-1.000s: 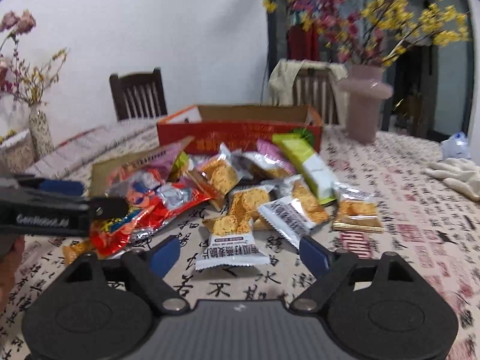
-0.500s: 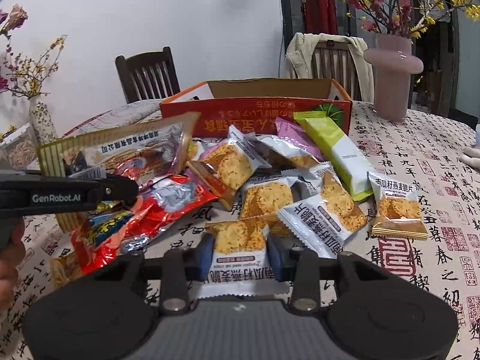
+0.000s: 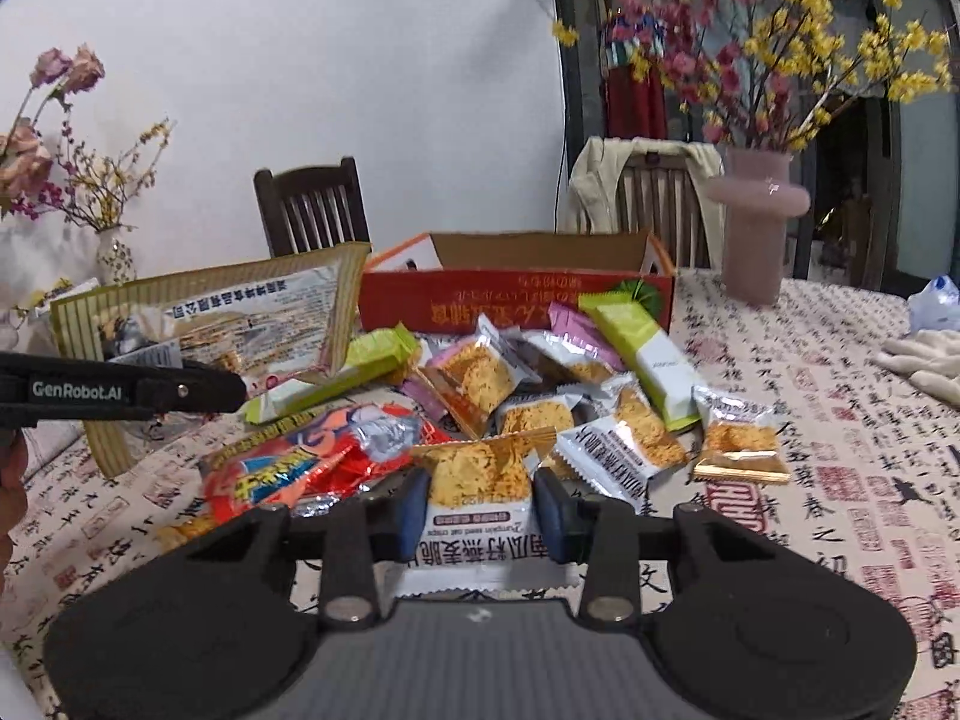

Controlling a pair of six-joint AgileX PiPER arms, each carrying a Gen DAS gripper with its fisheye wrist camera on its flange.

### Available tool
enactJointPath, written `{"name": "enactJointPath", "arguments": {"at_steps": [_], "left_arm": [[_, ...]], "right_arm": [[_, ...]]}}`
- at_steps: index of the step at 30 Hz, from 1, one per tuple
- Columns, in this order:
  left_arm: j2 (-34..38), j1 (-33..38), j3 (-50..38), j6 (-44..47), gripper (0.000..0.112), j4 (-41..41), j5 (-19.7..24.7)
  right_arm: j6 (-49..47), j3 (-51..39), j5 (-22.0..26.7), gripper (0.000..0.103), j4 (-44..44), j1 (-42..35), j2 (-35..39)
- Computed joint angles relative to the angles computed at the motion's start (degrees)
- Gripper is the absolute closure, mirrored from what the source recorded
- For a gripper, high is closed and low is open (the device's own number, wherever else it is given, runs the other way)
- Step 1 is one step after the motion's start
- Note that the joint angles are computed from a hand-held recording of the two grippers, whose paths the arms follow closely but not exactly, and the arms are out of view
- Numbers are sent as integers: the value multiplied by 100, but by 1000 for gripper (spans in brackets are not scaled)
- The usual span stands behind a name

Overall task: Organize snacks
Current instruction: 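Carry both packets into the orange box and open both tools to release them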

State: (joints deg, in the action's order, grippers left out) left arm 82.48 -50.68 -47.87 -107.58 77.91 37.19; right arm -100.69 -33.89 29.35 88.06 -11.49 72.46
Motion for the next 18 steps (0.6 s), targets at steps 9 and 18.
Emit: {"name": "enactJointPath", "arguments": {"at_steps": [9,18], "left_arm": [[78,1095,-896,1399,86,-655,-500],[1925,2927,-3971,5240,86,-3640,-1101]], "right_arm": [[717,-1020,197,66,-561,-197,249],[2540,-4235,-172,66,-1905,225,2293]]}}
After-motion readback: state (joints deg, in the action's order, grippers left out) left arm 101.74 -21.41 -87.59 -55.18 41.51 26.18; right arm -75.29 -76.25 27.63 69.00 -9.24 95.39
